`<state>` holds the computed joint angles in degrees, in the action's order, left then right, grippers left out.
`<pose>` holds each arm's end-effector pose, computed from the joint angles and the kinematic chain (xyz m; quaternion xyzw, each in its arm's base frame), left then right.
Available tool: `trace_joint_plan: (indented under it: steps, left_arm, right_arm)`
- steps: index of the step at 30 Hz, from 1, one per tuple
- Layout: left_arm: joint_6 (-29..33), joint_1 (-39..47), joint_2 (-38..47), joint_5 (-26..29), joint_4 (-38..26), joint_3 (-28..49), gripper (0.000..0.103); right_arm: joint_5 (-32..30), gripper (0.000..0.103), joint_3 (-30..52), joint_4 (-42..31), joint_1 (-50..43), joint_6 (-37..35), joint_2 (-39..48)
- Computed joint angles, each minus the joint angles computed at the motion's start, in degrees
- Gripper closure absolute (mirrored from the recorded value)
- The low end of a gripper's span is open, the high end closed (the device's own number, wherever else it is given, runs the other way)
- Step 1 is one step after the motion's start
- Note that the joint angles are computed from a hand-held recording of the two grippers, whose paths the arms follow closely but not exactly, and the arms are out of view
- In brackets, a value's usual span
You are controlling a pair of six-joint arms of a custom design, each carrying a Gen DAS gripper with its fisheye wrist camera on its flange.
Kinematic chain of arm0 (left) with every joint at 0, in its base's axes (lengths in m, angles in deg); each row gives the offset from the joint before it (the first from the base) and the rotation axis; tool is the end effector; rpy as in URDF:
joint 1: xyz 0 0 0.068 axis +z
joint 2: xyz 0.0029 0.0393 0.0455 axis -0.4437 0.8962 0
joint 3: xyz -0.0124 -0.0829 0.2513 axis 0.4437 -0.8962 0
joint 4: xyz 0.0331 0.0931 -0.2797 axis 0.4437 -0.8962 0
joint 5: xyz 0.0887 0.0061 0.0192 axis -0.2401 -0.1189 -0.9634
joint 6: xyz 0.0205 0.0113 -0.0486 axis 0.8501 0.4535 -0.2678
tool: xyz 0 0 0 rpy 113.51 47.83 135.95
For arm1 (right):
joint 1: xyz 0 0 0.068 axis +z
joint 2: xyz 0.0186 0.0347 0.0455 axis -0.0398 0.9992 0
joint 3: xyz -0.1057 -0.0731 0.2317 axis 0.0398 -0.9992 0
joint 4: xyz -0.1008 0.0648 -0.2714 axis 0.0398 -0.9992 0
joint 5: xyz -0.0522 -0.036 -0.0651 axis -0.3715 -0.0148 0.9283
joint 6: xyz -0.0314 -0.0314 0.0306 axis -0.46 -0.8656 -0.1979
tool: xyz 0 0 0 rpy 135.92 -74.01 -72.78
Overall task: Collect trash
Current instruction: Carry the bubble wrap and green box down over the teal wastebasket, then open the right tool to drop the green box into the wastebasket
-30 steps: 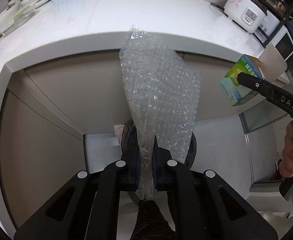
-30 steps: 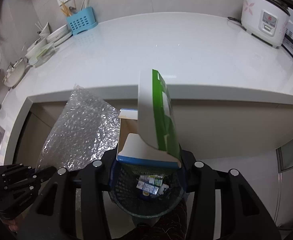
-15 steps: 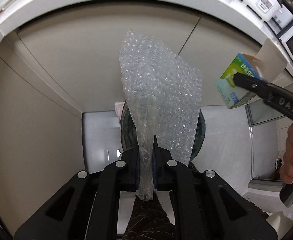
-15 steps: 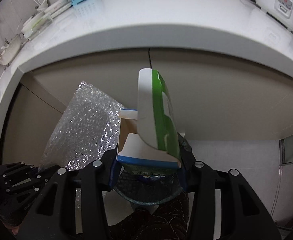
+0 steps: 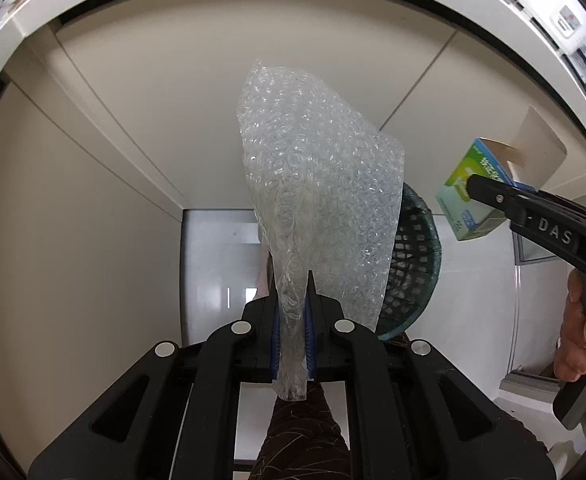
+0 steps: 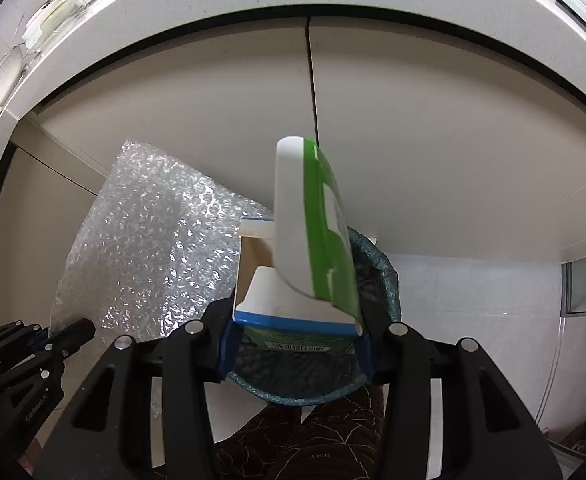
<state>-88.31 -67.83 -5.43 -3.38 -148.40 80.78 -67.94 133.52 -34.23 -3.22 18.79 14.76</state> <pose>0.1935 -0.1670 0.3045 -0.0703 0.9908 -0.0450 0.1063 0.2899 0.0014 0.3052 -0.1008 0.9809 0.0716 0.1501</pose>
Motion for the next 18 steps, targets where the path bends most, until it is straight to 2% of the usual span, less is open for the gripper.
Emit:
trace_joint_plan:
  steps: [8,11,16,18]
  left_arm:
    - [-1.05,0.75,-0.27,0.91,0.45,-1.29,0.095]
    - [-0.19,1.81,-0.24,1.48,0.94,-1.84,0.095]
    - [1.39,3.49,0.75,2.84,0.83,-1.09,0.095]
    - [1.82,4.13,1.21,3.41,1.48,-1.57,0.095]
  right_arm:
    - [-2.12,0.055,1.94,-0.77,-1.18,-0.66,2.53]
    - [-2.68,0.048,2.34,-0.87,-1.90,-0.89,2.77]
    - [-3.17,0.027,0.47,-0.61,-2.76,-1.04,0.71]
    - [-3.32,0.023,-0.11,-0.59,-3.33,-0.28,0.36]
